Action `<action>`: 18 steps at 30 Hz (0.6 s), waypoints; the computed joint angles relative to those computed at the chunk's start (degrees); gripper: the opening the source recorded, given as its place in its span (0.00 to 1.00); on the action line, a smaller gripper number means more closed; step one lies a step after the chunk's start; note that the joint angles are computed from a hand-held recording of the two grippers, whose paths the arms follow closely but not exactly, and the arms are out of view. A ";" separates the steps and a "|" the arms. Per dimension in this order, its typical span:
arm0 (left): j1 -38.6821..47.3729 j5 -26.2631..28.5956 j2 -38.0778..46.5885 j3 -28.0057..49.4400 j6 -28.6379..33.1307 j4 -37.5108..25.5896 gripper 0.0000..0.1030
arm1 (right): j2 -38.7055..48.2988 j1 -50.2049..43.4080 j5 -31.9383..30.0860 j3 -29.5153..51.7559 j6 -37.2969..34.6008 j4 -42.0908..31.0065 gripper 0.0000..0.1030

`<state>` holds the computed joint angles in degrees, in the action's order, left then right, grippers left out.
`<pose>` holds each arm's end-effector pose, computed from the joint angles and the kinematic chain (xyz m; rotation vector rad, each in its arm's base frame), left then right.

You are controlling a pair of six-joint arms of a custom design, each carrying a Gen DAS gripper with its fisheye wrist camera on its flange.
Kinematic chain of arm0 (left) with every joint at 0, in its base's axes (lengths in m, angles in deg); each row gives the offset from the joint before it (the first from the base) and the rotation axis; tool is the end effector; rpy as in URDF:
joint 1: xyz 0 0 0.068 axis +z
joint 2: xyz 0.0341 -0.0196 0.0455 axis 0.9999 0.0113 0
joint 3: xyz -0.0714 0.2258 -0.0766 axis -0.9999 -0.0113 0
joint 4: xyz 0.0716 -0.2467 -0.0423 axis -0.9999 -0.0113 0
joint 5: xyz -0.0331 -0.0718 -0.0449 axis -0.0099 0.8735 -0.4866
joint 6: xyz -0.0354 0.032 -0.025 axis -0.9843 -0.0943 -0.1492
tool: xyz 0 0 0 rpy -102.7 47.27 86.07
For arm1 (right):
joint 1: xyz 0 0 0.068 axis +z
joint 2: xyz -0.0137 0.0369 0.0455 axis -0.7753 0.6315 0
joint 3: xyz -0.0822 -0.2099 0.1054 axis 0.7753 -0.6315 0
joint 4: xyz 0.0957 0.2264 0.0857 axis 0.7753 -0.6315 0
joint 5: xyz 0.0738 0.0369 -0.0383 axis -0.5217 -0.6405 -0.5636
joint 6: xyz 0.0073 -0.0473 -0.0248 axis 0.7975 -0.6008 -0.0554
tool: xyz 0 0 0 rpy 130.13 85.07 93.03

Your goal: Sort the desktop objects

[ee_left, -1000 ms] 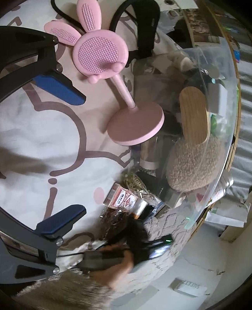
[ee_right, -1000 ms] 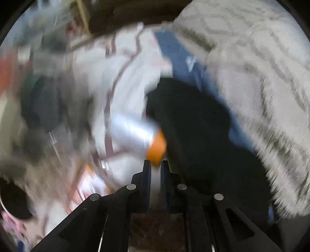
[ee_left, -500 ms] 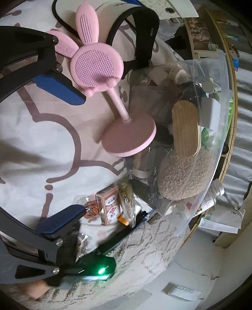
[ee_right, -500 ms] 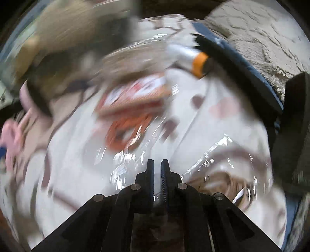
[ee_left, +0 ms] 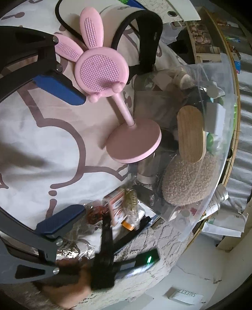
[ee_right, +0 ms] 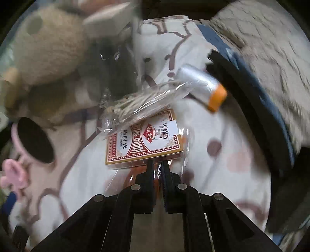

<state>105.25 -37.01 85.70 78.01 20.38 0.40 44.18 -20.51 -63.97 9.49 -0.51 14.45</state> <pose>0.2023 0.0323 0.1659 0.6566 2.3126 -0.6291 0.1866 0.0936 0.1711 0.7280 2.5948 -0.1426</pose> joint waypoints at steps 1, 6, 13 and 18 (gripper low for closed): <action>-0.01 0.04 0.38 0.24 0.06 -0.20 1.00 | 2.45 -0.03 1.17 1.26 -0.46 -0.27 0.11; -0.30 0.60 3.54 1.67 -0.46 -0.27 1.00 | 2.63 -6.93 -0.52 -1.44 -5.29 3.87 0.07; -1.51 -0.67 4.30 1.74 -1.18 0.46 1.00 | -4.59 4.35 -1.48 -7.67 4.72 5.26 0.07; -0.68 -1.40 3.45 1.99 -1.64 0.60 1.00 | 2.58 25.21 3.65 -3.87 22.16 -0.47 0.07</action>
<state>104.57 -38.41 89.15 79.99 18.73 1.00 46.77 4.70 -60.32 5.62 21.65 13.97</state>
